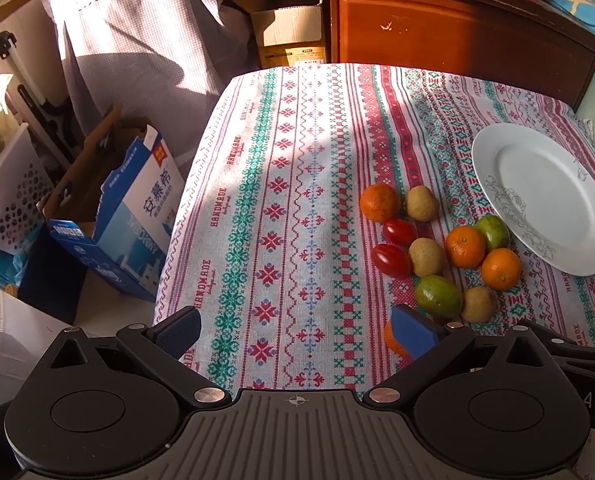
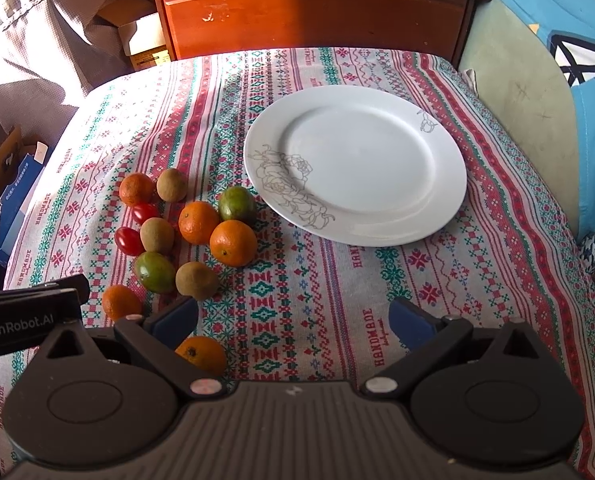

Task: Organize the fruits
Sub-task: 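Move both tools toward the tangerines at the edge of the fruit pile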

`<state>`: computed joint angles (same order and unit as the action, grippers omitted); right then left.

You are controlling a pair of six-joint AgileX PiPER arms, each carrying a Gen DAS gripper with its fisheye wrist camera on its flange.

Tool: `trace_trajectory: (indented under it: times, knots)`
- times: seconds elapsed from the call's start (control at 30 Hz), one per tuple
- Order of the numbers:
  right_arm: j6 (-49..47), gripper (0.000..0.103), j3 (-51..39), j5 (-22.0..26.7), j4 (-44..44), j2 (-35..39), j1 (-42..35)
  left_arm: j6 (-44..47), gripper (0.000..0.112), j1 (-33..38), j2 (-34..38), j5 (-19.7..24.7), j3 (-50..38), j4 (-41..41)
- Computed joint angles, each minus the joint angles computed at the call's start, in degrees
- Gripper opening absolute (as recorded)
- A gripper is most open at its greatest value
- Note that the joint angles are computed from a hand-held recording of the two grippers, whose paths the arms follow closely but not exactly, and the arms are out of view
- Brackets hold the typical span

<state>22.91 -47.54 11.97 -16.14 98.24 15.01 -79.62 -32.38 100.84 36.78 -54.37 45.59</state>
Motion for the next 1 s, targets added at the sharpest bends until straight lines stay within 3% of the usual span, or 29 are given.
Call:
trace_trajectory:
  times: [0.23,0.53,1.0]
  knots:
    - [1.9,0.1,0.43,-0.32,-2.73,-0.23,0.06,-0.4,0.101,-0.09,-0.13,-0.7,0.36,0.22]
    - [-3.11,0.099,0.63,-0.76,2.25,-0.36,-0.51,-0.7,0.101,-0.47,-0.03,-0.35,0.27,0.49]
    - [-20.49,0.097,1.71,-2.34,17.92,-0.85,-2.49,-0.72,0.101,-0.58,-0.57,-1.13,0.79,0.69]
